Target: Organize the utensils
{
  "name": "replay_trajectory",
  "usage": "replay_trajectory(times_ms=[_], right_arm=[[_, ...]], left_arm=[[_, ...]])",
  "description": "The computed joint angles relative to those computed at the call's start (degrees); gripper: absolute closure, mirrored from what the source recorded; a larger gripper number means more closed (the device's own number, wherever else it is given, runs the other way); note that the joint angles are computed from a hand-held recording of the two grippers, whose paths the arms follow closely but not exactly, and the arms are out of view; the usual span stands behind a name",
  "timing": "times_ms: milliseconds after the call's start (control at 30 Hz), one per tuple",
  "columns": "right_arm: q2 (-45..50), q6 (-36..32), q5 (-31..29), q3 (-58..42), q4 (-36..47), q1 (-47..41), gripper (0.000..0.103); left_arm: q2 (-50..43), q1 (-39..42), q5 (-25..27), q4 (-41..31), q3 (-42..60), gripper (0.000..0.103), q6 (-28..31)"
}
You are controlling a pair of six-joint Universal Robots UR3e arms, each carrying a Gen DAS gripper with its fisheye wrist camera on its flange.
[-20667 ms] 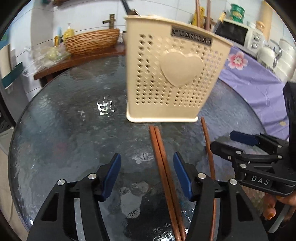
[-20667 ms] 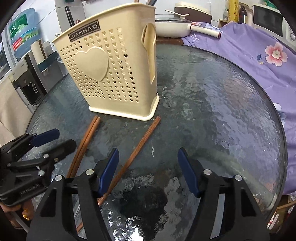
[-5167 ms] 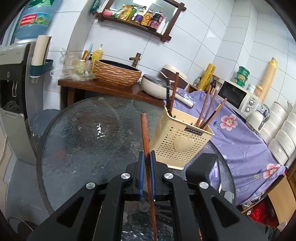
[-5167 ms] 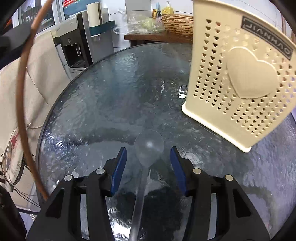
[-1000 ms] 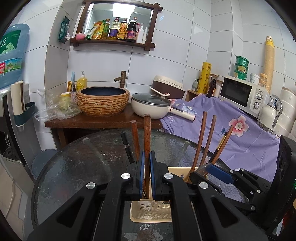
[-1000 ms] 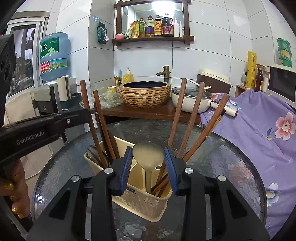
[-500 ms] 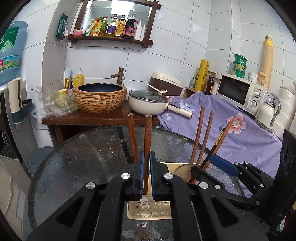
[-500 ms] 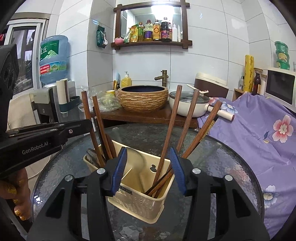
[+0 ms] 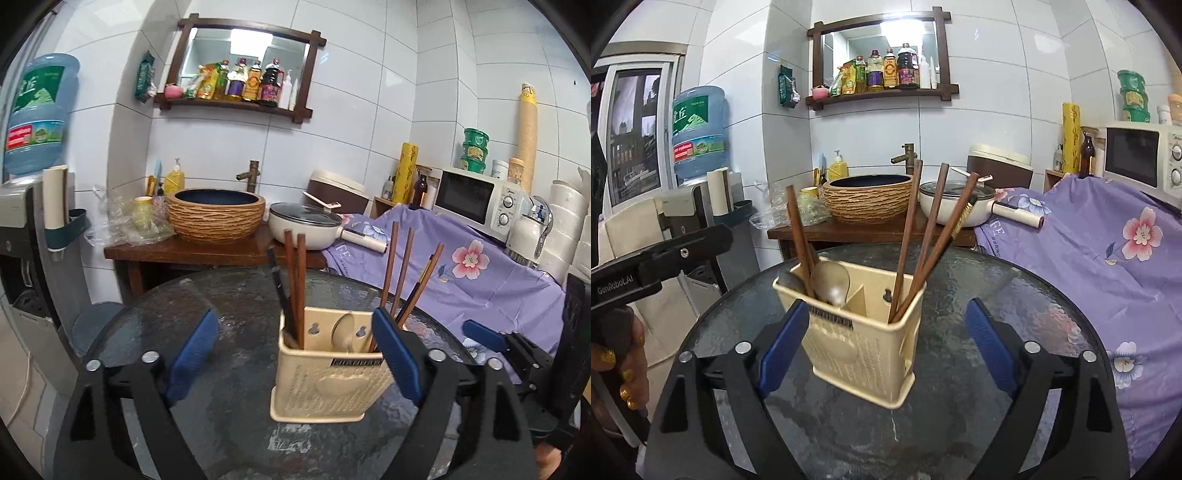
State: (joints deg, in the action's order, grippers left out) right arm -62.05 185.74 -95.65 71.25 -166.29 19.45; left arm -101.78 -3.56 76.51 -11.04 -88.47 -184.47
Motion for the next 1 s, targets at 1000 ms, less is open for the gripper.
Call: replay_trajectory(times_ms=[1000], right_arm=[[-30.2,6.9,-18.7,58.8,-34.2,23.9,0.006]], left_arm=[[57.5,-1.8,8.2,8.9,-62.9,0.006,2.9]])
